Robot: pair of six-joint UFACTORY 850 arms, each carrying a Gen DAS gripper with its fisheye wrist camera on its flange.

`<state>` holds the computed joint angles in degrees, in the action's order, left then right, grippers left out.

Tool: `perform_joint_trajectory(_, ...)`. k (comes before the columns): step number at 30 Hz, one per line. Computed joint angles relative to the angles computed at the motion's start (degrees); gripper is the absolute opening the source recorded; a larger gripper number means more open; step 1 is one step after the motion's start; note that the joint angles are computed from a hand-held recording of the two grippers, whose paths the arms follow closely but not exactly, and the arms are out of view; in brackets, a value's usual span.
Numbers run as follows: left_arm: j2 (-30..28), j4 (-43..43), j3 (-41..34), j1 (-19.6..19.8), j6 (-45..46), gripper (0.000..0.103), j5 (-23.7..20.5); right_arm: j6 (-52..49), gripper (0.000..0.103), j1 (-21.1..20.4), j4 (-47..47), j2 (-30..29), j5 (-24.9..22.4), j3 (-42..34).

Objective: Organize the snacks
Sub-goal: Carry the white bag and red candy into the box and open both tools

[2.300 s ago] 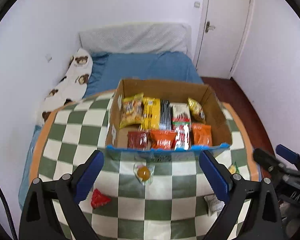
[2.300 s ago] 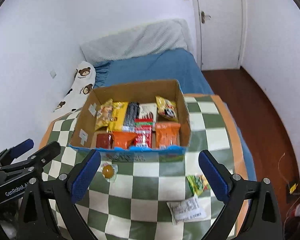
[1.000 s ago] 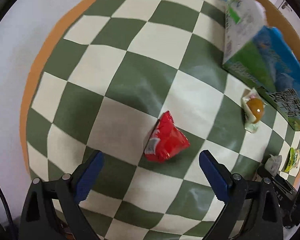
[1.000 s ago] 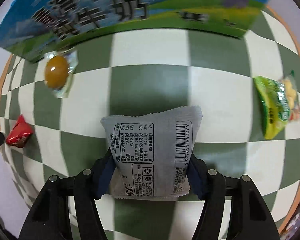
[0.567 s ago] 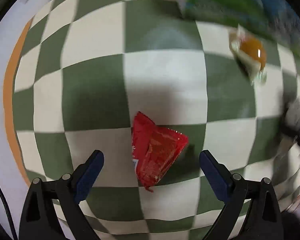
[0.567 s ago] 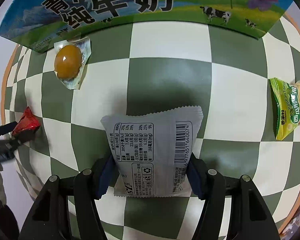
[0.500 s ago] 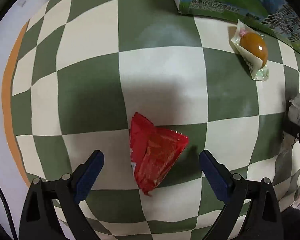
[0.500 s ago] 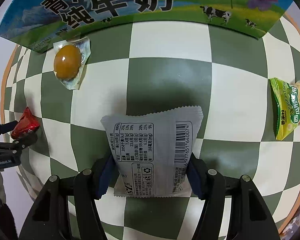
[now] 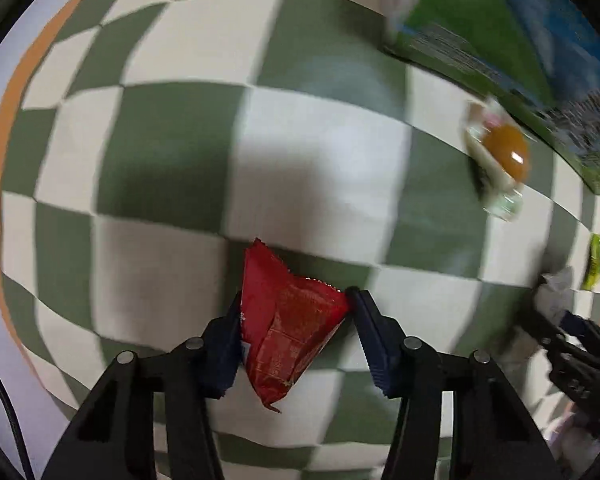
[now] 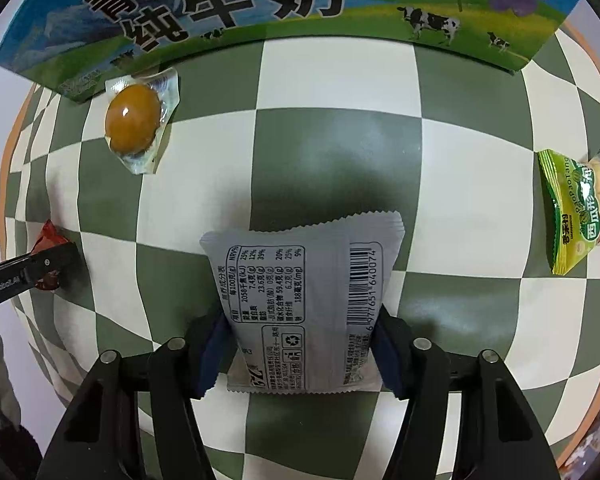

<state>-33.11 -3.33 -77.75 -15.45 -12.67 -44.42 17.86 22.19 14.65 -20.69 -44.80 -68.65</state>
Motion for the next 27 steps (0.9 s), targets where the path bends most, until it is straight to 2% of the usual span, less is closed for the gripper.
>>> perform_joint_trajectory(3,1.1,-5.1,1.7,-1.8,2.7,0.050,0.2,-1.2,0.063,-0.5,1.3,1.0,-0.5,1.2)
perform_joint_trajectory(9,1.7,-8.0,2.9,-5.3,4.5,0.049,0.5,-2.2,0.063,-1.3,2.7,3.1,-0.9,3.6)
perform_joint_trajectory(15,3.3,-11.1,0.0,-6.2,9.3,0.049,-0.4,-3.8,0.063,-3.1,5.4,6.7,0.0,3.6)
perform_joint_trajectory(17,4.1,-12.5,-1.4,-5.5,11.3,0.049,-0.8,-4.7,0.063,-3.7,6.4,7.9,0.0,3.1)
perform_joint_trajectory(23,1.7,-16.3,-15.4,-4.5,14.9,0.049,-4.1,-8.2,0.063,-6.9,8.7,9.4,-0.8,-4.5)
perform_joint_trajectory(27,-4.8,-14.8,-29.8,-4.2,14.2,0.049,-7.9,-10.4,0.063,-9.6,9.2,5.8,-1.4,-13.9)
